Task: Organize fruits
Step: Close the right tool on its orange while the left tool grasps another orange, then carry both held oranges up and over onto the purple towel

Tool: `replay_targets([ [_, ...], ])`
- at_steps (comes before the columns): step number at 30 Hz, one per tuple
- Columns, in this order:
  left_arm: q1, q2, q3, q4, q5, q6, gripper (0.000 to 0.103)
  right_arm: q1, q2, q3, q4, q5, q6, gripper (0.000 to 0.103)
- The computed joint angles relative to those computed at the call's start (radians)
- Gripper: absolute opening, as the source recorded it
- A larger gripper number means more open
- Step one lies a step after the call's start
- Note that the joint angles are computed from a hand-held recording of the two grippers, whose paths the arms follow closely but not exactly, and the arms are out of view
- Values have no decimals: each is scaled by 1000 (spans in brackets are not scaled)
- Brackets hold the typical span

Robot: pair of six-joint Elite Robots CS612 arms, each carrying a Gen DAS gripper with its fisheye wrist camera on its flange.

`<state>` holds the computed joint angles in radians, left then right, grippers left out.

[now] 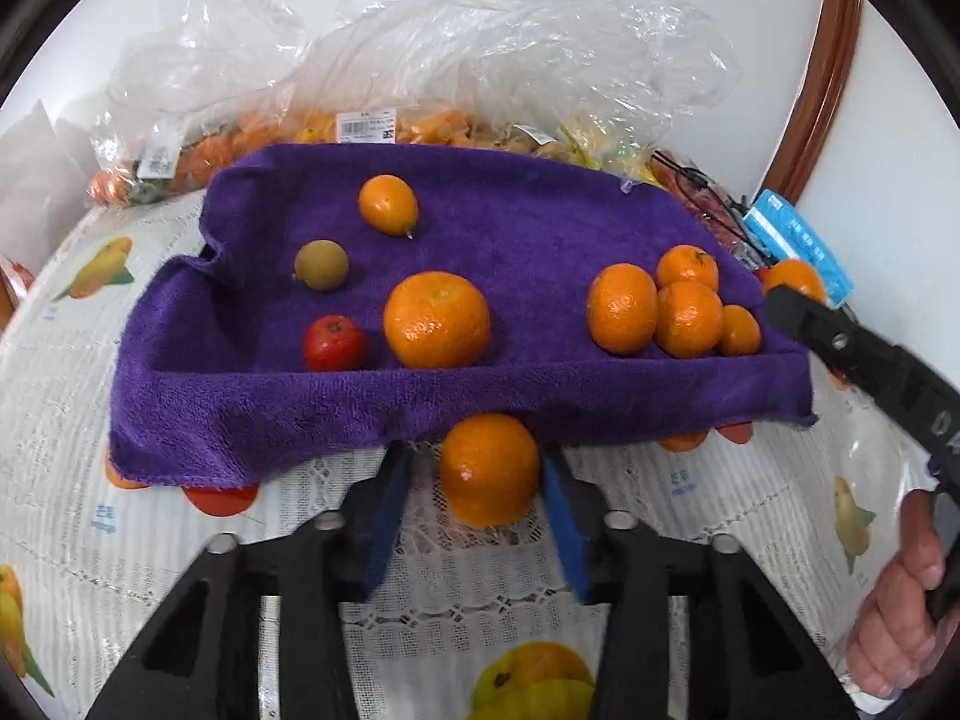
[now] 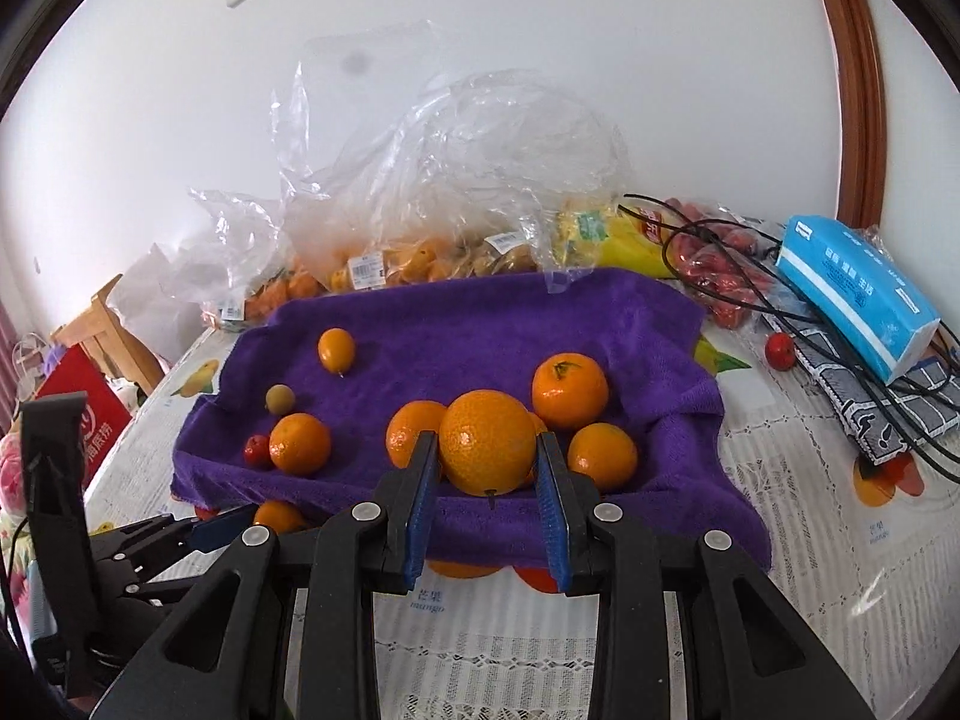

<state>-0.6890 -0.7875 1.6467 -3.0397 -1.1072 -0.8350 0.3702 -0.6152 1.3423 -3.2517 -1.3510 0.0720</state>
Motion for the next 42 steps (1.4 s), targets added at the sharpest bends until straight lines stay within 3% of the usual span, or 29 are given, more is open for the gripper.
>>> replay_targets([
  [1, 0, 0, 2, -10, -4, 1, 31, 0, 2, -2, 3, 0, 4, 32],
  [17, 1, -7, 31, -111, -34, 16, 31, 1, 11, 1, -58, 8, 16, 32],
  [33, 8, -5, 18, -56, -62, 6, 31, 1, 13, -1, -59, 3, 20, 32],
  [42, 6, -5, 27, -125, -97, 59, 31, 1, 14, 0, -66, 7, 20, 32],
])
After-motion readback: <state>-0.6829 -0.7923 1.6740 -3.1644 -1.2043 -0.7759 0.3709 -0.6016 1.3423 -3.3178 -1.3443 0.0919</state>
